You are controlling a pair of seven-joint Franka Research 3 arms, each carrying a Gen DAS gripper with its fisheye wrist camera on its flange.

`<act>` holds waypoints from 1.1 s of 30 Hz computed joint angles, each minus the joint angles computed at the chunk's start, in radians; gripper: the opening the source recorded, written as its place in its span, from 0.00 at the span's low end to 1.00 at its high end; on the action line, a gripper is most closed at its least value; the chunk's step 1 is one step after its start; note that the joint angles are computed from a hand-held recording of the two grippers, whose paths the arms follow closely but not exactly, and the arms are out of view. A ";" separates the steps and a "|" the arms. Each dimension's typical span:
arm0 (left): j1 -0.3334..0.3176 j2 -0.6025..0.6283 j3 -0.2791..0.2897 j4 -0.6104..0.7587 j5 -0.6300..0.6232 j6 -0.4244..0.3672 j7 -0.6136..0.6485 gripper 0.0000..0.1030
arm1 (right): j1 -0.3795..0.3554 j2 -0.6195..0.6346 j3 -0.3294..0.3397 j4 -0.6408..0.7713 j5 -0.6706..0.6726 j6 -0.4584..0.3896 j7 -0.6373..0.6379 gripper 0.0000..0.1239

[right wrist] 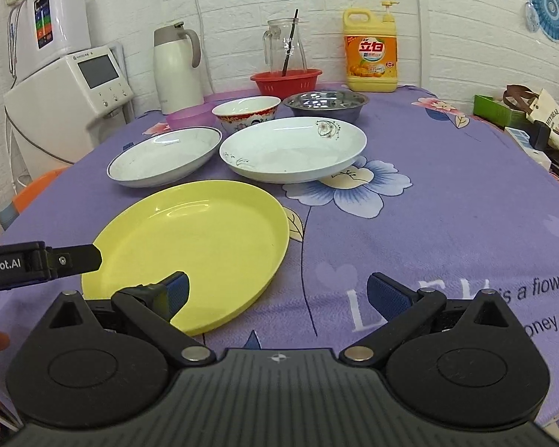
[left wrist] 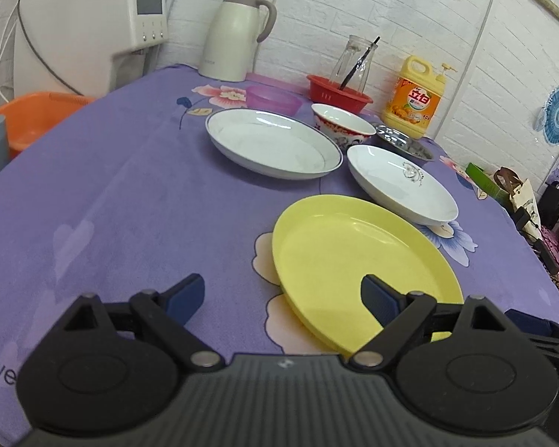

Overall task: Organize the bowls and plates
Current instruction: 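Move the left tool toward the rim of the yellow plastic plate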

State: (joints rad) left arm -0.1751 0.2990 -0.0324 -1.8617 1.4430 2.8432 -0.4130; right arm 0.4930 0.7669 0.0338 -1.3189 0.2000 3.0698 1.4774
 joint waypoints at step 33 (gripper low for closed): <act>-0.054 0.178 0.083 0.202 -0.519 0.027 0.679 0.75 | -0.033 0.292 0.041 0.547 -0.033 -0.348 -0.041 0.83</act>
State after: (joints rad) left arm -0.2291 0.4770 0.0506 -1.6595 0.9243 2.8704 0.2664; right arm 0.4604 1.0588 0.0745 -0.7720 0.1669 2.7214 1.4360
